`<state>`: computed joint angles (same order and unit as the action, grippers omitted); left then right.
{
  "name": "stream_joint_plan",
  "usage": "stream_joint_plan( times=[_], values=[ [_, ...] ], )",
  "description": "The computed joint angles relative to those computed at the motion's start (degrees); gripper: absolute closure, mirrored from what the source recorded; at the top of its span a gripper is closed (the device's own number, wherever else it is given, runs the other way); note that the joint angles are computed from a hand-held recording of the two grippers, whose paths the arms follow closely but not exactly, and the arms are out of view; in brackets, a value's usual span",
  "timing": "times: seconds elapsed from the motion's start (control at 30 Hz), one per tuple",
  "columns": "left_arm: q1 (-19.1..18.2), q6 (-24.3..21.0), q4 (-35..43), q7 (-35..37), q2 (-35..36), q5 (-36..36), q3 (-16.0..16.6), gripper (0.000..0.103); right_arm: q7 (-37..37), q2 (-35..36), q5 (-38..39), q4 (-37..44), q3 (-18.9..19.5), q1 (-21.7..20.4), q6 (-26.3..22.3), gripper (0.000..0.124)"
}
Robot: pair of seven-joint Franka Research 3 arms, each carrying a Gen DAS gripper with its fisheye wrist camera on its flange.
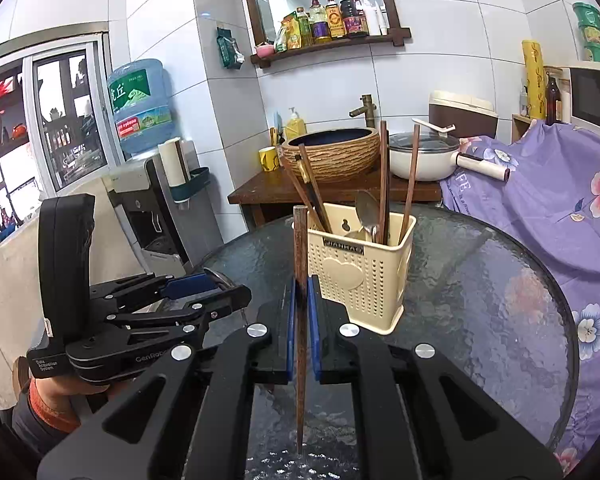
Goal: Organize utensils
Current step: 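Lower the spoon and chopstick into the basket and open both grippers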
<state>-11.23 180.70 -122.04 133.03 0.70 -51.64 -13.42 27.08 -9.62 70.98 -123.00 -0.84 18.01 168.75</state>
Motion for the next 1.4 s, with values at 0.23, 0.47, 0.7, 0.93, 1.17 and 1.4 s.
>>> stream_joint_plan(
  times=[0.23,0.47,0.7,0.93,1.17,1.4],
  values=[
    [0.3,-2.3,2.8,1.5,-0.1,-0.8,0.5,0.057,1.9,0.7,-2.5,3.7,-0.3,-0.7,-1.3,0.117],
    [1.3,-3.0,9.1,-3.3,1.7,4.9,0.7,0.057,5.6,3.5,-7.1,11.0,0.3,-1.9,-0.5,0.117],
    [2.4,-3.7,18.9,-19.6,6.4,23.2,1.4,0.057,16.8,10.0,-18.6,22.9,1.8,-4.3,2.5,0.117],
    [-1.7,-5.2,31.5,-37.6,14.8,42.5,7.3,0.057,34.8,19.0,-37.5,32.8,1.7,-6.0,6.7,0.117],
    [-2.1,-6.2,36.7,-46.6,22.1,50.7,8.7,0.057,42.7,25.8,-43.6,34.3,2.0,-7.9,9.9,0.117],
    [2.0,-6.9,35.6,-49.1,25.6,54.5,4.0,0.057,44.2,28.7,-44.9,32.3,5.3,-11.0,9.8,0.117]
  ],
)
